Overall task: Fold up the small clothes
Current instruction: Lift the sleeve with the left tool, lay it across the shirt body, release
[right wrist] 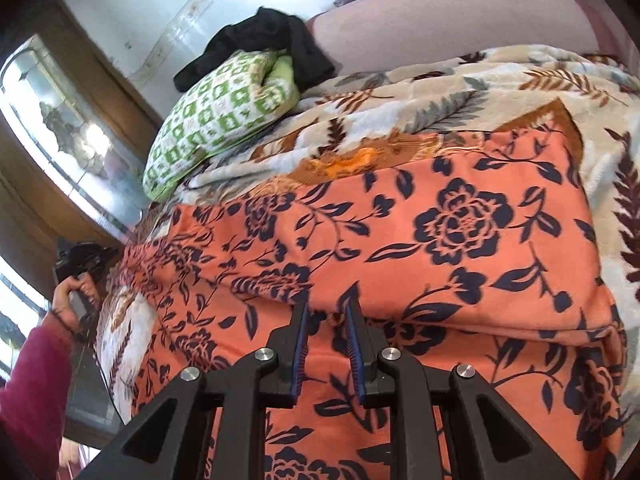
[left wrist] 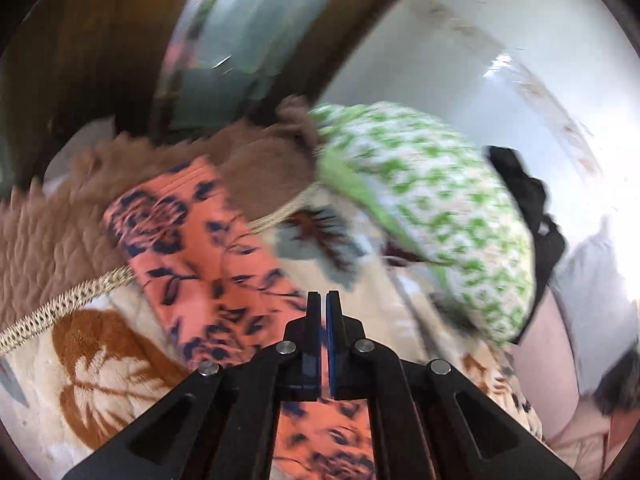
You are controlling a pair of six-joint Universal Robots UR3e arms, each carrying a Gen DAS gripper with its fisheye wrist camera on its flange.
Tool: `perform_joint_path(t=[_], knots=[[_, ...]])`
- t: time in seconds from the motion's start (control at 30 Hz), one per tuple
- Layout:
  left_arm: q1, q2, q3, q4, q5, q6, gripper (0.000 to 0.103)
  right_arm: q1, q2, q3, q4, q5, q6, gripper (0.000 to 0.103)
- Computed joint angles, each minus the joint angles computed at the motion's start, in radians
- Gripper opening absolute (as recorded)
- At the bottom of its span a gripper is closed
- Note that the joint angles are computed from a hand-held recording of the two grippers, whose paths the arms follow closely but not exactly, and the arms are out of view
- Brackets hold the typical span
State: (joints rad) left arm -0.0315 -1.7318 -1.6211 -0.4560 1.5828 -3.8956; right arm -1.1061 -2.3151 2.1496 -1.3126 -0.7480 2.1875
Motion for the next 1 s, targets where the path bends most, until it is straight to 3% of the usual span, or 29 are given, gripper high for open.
perform_joint_path(t=[0.17,0.2,0.23,0.3,0.33,0.4,0.43,0.47,0.73,0.9,1.0], knots=[[-0.031,0.095,0.048,-0.191,0.081,0.010,0.004,-0.096,0.081,-0.066,0.121,0.003,-0.061,0.021],[-0.007,0.117,0.027,-0.212,0.057,0.000,0.014,-0.104,0.112,-0.081,0.138,-0.001,-0.067,0.021],[0.023,0.156,-0.018,-0.231,0.034,-0.021,0.035,-0.108,0.151,-0.099,0.159,-0.005,-0.073,0.022],[0.079,0.207,-0.119,-0.214,-0.015,-0.070,0.064,-0.110,0.222,-0.127,0.205,-0.008,-0.076,0.022],[0.106,0.237,-0.186,-0.182,-0.043,-0.088,0.064,-0.113,0.237,-0.132,0.227,-0.008,-0.083,0.025],[0.144,0.246,-0.259,-0.145,-0.081,-0.107,0.064,-0.108,0.256,-0.137,0.251,-0.002,-0.090,0.039],[0.169,0.247,-0.294,-0.120,-0.112,-0.105,0.064,-0.113,0.257,-0.136,0.272,0.010,-0.098,0.064],[0.192,0.234,-0.311,-0.103,-0.139,-0.104,0.064,-0.125,0.243,-0.125,0.292,0.025,-0.111,0.077],[0.282,0.075,-0.411,0.200,-0.184,-0.167,0.064,-0.008,0.161,0.004,-0.026,0.057,0.083,0.075],[0.323,-0.010,-0.438,0.390,-0.210,-0.181,0.064,0.019,0.149,0.051,-0.132,0.055,0.118,0.074],[0.313,-0.036,-0.436,0.450,-0.186,-0.163,0.064,0.046,0.133,0.083,-0.218,0.053,0.146,0.060]])
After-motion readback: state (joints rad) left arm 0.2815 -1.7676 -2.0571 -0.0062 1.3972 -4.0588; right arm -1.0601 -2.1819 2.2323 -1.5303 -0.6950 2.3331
